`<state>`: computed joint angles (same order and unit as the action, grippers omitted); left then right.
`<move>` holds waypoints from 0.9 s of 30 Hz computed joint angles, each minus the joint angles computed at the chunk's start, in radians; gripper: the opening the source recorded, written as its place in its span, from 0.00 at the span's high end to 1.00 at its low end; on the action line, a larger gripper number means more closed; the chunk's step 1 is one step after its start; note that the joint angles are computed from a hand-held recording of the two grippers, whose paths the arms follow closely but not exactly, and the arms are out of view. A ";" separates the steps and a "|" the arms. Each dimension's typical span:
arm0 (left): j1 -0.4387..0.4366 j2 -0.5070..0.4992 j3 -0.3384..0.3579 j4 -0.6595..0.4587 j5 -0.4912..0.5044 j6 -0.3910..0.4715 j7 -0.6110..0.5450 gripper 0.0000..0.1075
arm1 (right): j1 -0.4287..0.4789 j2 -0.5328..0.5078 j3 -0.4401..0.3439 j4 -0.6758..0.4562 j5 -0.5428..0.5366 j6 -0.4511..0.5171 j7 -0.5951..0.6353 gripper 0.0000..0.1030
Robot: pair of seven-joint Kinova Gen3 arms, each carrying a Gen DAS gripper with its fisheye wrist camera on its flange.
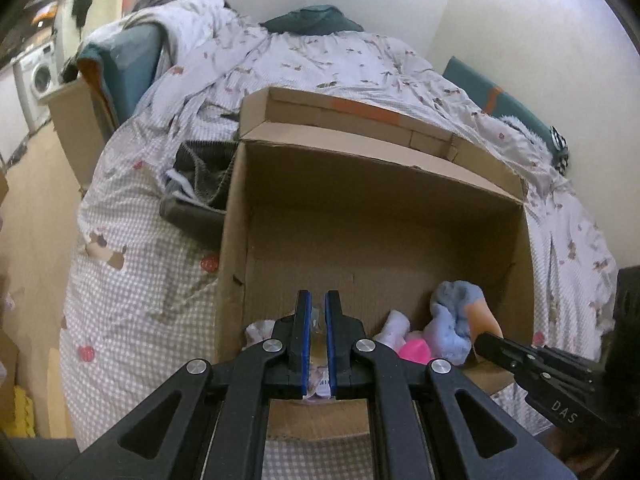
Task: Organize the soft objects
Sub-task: 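Lower the sponge into the box and open the right gripper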
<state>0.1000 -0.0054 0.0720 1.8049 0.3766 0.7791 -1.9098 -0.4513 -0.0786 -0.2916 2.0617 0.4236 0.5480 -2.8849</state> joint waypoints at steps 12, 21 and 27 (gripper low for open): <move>0.004 0.041 0.004 -0.016 0.013 0.059 0.013 0.81 | -0.022 0.022 0.007 -0.007 0.042 0.017 -0.047 0.94; 0.011 0.007 0.016 0.009 -0.008 0.021 0.052 0.42 | -0.031 0.027 0.012 -0.011 0.045 0.026 -0.056 0.94; 0.033 -0.005 0.024 0.021 -0.066 -0.007 0.075 0.41 | -0.036 0.031 0.015 -0.017 0.041 0.034 -0.050 0.94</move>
